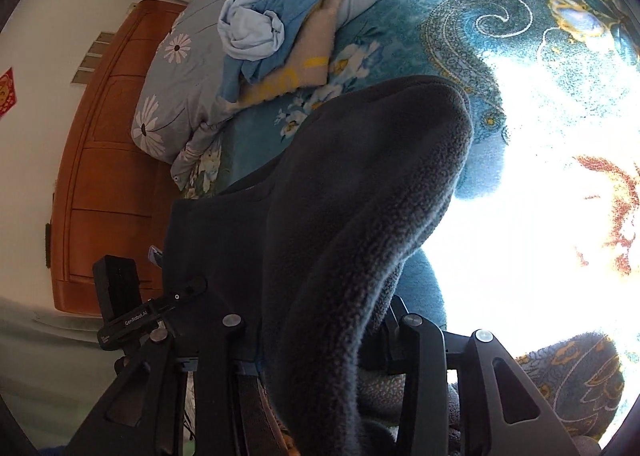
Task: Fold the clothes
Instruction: 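Lift the grey jacket bundle with both grippers and carry it toward the pink stack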
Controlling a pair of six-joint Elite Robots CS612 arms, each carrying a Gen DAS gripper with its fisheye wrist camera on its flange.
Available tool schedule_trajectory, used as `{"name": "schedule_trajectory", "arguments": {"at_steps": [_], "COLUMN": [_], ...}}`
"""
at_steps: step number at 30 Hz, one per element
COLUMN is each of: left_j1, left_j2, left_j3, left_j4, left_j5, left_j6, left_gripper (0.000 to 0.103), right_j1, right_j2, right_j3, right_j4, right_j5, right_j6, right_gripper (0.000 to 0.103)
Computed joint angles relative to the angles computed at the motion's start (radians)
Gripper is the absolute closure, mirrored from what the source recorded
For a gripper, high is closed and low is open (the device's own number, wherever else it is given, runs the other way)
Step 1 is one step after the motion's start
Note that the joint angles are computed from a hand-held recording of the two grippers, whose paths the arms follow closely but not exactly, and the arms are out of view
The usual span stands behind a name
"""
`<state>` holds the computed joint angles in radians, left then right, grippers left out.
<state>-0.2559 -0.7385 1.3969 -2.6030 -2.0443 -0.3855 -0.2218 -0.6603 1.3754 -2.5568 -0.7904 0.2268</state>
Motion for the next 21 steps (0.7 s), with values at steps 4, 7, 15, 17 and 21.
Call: {"name": "schedule_trajectory", "arguments": {"at_steps": [4, 7, 15, 17, 21], "left_j1": [-0.012, -0.016, -0.061, -0.075, -0.109], "left_j2": [-0.021, -0.027, -0.023, -0.017, -0.006], "left_j3": [0.015, 0.011, -0.003, -0.016, -0.051], "left_j4": [-0.005, -0.012, -0.035, -0.038, -0.054], "left_j5": [0.016, 0.004, -0.057, -0.083, -0.144], "left_j6": [0.002, 0.007, 0.004, 0.003, 0.002], "left_gripper": [0.074, 0.074, 0.075, 0.075, 0.075], "right_j1": [-0.015, -0.028, -0.085, -0.104, -0.150], "right_j2": [-0.013, -0.030, -0.112, -0.142, -0.210], "right_j3": [0.024, 0.041, 0.123, 0.143, 0.195], "right_j4": [-0.016, -0.015, -0.059, -0.059, -0.078], "right_j5": [0.038, 0.044, 0.028, 0.011, -0.004], "right_j6": [-0.018, -0.042, -0.090, -0.113, -0.150], "right_gripper": [0.062, 0.062, 0.062, 0.062, 0.063]}}
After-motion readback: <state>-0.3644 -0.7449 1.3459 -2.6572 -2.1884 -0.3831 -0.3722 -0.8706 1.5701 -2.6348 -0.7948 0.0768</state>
